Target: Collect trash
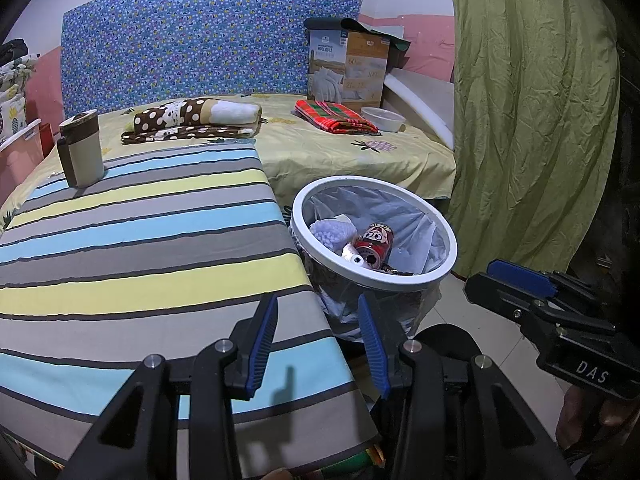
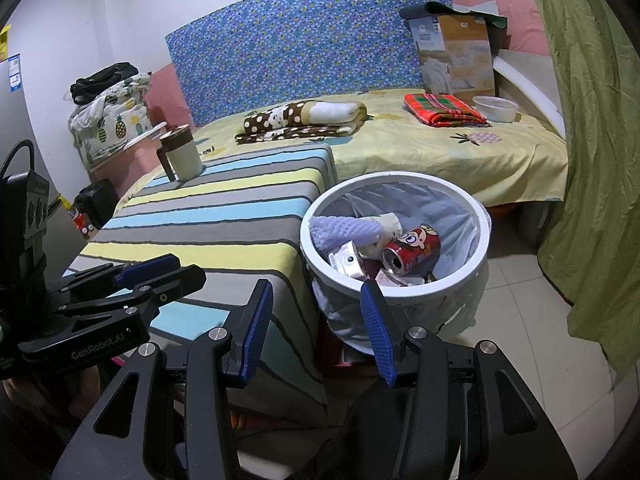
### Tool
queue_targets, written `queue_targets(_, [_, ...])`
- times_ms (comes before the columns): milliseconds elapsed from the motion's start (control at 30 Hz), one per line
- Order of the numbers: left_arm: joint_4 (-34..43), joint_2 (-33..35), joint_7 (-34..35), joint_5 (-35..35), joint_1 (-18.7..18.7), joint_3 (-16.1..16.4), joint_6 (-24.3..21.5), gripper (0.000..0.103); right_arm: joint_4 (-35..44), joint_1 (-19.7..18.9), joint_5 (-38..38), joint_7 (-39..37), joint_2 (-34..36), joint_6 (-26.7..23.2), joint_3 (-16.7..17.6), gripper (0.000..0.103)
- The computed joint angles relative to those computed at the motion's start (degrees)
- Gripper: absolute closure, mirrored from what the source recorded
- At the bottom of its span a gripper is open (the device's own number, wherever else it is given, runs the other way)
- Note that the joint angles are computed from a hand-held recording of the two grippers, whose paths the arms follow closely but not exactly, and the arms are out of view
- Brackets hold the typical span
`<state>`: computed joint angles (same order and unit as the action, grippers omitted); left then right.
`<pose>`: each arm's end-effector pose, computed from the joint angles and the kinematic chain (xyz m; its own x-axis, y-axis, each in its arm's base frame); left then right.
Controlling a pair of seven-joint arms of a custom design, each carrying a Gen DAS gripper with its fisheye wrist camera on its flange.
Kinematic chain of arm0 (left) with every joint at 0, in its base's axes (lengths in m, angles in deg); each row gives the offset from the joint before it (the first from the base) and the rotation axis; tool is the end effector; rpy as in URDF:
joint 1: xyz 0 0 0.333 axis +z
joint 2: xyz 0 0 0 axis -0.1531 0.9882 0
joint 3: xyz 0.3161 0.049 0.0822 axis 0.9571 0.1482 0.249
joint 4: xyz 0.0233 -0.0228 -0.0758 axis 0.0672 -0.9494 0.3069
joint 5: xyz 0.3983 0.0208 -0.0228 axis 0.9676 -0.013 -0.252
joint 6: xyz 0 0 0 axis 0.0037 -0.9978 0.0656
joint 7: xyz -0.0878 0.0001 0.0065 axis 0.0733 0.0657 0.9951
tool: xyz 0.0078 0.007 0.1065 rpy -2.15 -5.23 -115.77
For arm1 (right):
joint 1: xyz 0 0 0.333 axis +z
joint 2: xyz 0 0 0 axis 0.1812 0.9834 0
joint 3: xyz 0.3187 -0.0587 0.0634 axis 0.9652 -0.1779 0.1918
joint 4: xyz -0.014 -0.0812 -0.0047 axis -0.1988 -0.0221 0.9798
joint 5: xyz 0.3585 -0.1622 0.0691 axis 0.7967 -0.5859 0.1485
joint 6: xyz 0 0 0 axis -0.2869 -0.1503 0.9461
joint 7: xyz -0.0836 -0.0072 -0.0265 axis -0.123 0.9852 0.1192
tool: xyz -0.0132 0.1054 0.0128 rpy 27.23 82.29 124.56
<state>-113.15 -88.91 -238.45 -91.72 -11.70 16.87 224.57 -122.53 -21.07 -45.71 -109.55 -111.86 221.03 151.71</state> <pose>0.4617 -0.0259 0.3957 -0.6728 -0.7237 0.1536 -0.5485 0.3485 -0.7601 0.3595 0.3015 0.3963 -0.2039 -0.9662 -0.1580 -0.5852 0.2497 -0.7715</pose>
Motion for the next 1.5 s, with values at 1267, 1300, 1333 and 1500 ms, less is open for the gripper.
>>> queue_targets(1267, [0.35,0.47,-0.22,0.88,0.53,0.22,-0.19,0.06,0.37,0.37,-0.88,0.85,0.62,-0.34,-0.22,0.055])
queue_targets(1300, [0.36,0.5,-0.28,1.0,0.59,0.23,-0.23,0.06,0.46,0.41,-0.92,0.88,0.74,-0.46,-0.19,0.055])
queue_targets(1333, [0.43,0.56,-0.37,1.17,0.67,0.3,-0.39,0.06,0.38,0.35,-1.06,0.97,0.75,-0.31,-0.23,0.055])
queue_targets(1500, [0.28,0.43,-0.81,1.53,0.74,0.25,-0.47,0.06,0.5,0.36,-1.39,1.28,0.97,-0.41,-0.19,0.055])
